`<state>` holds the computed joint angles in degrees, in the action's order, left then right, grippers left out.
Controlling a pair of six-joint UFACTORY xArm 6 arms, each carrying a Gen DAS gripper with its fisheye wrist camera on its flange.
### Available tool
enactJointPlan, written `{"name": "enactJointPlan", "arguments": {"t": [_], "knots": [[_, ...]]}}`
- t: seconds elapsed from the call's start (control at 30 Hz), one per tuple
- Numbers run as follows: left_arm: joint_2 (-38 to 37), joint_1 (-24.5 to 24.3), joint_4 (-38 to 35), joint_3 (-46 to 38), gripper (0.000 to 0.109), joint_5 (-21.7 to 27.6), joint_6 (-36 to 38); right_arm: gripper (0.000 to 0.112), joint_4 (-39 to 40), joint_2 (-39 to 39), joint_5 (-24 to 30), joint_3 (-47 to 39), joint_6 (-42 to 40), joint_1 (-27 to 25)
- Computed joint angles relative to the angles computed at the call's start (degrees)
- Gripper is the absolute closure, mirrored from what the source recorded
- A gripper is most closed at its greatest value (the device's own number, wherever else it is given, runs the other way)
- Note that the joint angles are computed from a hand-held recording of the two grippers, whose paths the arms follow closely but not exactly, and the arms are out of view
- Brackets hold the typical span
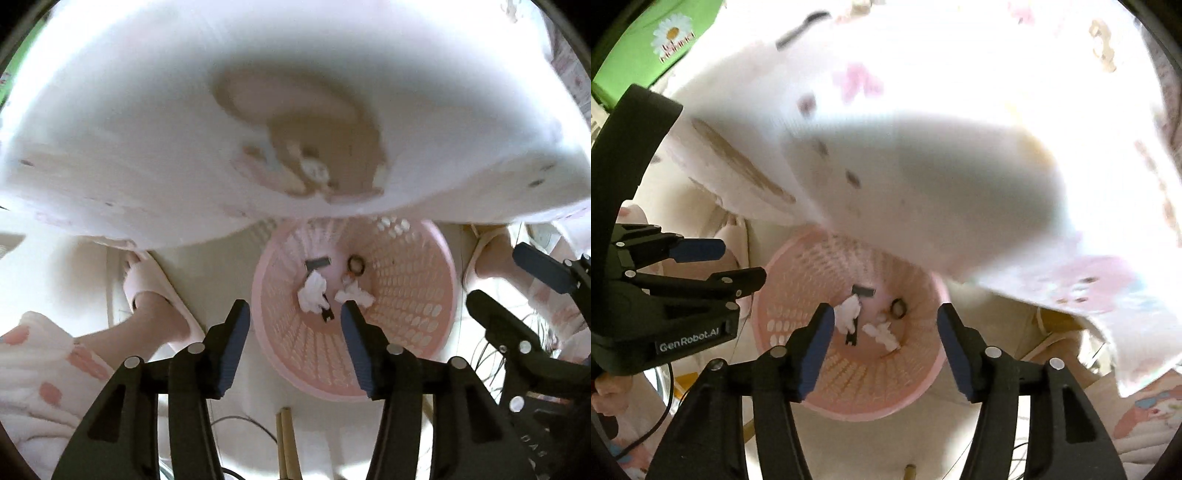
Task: Collect trash
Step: 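Open both tools to drop the tissue and hair tie into the basket, then close the right tool on the white tube while the left tool moves to the black spoon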
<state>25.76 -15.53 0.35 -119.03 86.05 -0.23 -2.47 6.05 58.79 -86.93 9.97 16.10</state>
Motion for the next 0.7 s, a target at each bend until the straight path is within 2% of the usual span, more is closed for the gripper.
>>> {"name": "enactJointPlan", "arguments": {"t": [0.2, 0.27, 0.5, 0.57, 0.7], "knots": [[-5.10, 0.39, 1.27, 4.12, 0.053, -8.55, -0.44, 0.046, -2.61, -5.50, -7.32, 3.81, 2.54, 0.56], [-6.07, 0.43, 2.06, 4.94, 0.053, -10.60, -0.79, 0.046, -3.63, -6.14, -7.28, 3.36, 3.05, 0.90], [-8.61, 1.22, 1.92, 6.79, 0.053, -15.04, -2.11, 0.044, -6.58, -8.84, -12.89, 3.57, 5.76, 1.54], [-8.62, 1.31, 2.15, 6.41, 0.053, -15.74, -2.58, 0.038, -7.22, -8.55, -15.17, 2.95, 7.39, 0.87], [-9.10, 1.41, 3.32, 6.42, 0.053, -16.69, -4.50, 0.038, -7.64, -6.92, -16.39, -0.10, 9.17, -1.09]]}}
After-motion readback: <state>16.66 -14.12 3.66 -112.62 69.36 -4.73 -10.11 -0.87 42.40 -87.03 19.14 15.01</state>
